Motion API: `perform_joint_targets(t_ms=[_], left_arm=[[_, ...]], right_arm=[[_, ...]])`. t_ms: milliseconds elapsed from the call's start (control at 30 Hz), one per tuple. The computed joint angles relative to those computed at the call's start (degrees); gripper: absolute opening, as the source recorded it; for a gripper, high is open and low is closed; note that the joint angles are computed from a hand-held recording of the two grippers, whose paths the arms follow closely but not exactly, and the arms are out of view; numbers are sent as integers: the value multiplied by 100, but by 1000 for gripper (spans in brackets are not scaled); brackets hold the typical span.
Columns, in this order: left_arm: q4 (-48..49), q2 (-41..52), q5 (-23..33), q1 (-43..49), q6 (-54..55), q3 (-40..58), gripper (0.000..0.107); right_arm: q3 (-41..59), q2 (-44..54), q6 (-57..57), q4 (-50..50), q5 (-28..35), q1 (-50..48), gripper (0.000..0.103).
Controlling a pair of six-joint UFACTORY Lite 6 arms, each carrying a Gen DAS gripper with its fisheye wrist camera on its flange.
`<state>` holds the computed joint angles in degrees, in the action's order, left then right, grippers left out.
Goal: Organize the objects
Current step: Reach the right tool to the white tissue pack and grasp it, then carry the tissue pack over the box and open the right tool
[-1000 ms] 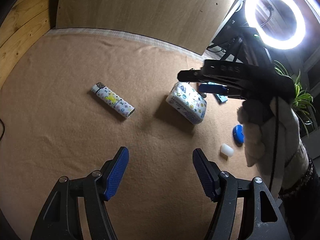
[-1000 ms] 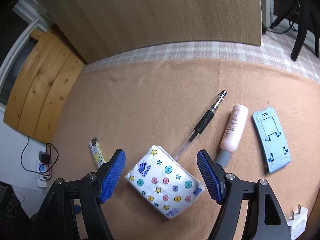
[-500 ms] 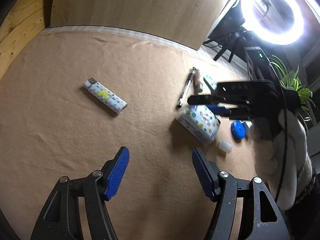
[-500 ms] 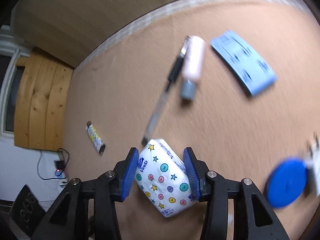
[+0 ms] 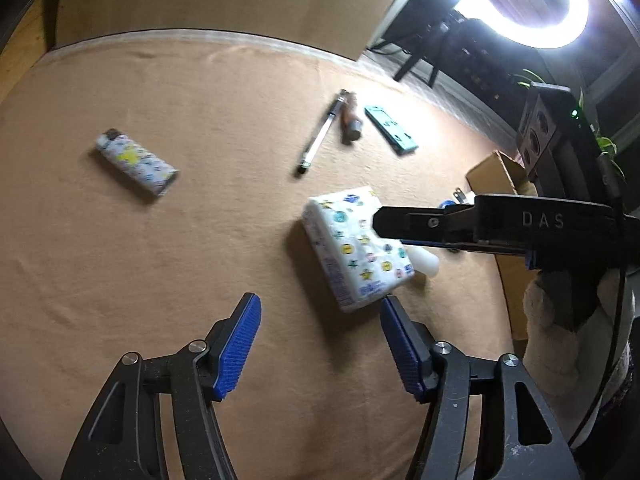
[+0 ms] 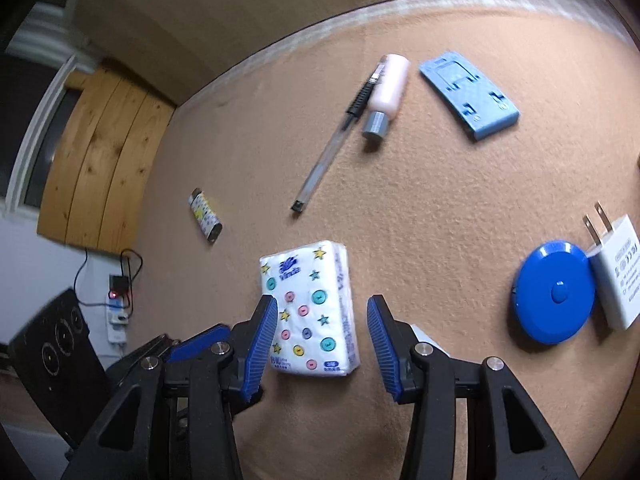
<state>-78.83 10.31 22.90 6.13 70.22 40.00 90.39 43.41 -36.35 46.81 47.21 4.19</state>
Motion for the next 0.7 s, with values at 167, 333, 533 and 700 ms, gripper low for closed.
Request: perform_joint_targets(t_ms=[167,333,533,700], left_arm=[[-228,535,80,-238,56,458,59],[-287,895,155,-344,41,740,52],[-380,1080,121,-507,142,859,46],[-495,1012,112,-605,125,873,45]], right_arm=[[-128,-117,-144,-127,-95,155,43],[-131,-59,-205,-126,-86,209,42],[-279,-135,-281,-117,-198,240,39],[-745,-524,-495,11,-370,158,37]])
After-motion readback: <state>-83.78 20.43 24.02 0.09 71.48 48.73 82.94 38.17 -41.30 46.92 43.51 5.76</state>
